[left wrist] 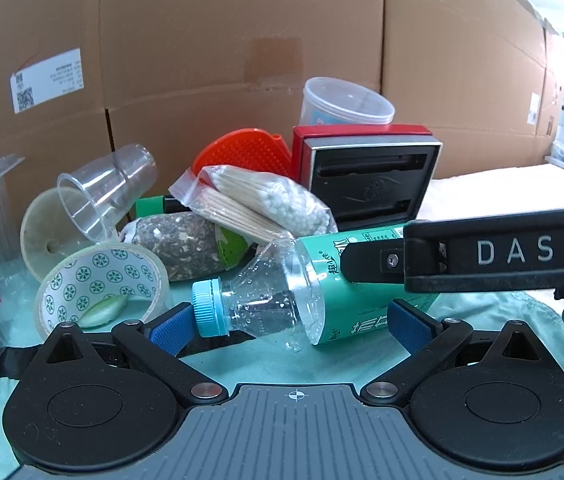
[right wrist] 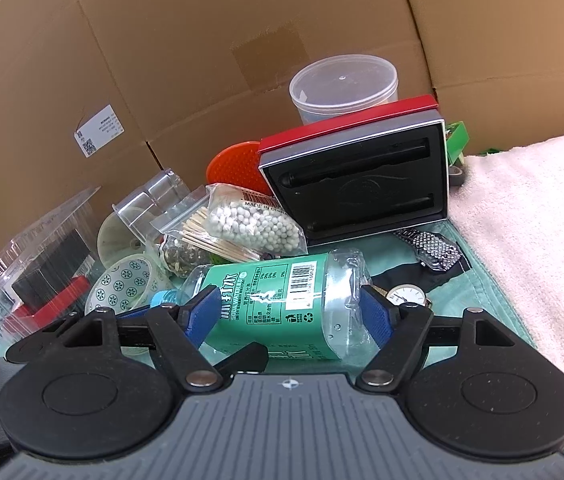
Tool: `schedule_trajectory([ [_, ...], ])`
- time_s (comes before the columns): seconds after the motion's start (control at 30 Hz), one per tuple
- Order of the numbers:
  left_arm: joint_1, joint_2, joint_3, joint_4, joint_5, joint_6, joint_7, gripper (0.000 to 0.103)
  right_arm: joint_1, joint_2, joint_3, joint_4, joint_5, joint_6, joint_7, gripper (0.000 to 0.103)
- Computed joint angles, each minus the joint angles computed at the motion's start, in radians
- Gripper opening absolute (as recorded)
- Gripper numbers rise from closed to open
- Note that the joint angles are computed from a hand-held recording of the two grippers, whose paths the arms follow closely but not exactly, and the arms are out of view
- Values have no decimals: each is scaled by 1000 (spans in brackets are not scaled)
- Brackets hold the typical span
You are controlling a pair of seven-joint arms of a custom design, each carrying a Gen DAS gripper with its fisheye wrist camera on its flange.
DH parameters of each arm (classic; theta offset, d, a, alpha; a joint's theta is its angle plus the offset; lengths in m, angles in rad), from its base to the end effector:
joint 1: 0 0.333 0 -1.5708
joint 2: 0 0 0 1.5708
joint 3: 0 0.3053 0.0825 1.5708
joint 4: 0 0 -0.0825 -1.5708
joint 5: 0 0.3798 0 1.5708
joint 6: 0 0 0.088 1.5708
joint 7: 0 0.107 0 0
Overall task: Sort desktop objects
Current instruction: 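Close the right gripper around the green-labelled water bottle, then lift the water bottle with the right gripper and carry it over the clear tub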
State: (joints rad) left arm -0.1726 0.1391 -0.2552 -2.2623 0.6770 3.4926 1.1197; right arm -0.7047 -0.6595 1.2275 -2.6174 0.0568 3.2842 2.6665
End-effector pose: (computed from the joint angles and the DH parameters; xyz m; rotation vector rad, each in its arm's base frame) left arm 0.4775 -0.2954 0.4151 -0.9865 2.1879 -1.2466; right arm 0.3970 0.2522 0.4257 -1.1897 1.7971 -0.6738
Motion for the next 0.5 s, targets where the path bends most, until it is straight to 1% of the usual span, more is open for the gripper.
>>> schedule_trajectory([
  [0.1,-40,-26,24,-33,-72,7,73,103,33,-26,-18,-15,10,-12,15,79],
  [0.2,-46,-52,23,-61,-95,18,92,103,74,-55,-43,-34,14,-27,32,79],
  [0.37,-75,-109,28,-130,-197,39,175,103,135,-103,-78,-54,4,-59,62,81],
  [0.5,-72,-157,28,-174,-199,51,170,103,183,-140,-105,-68,-13,-81,85,81],
])
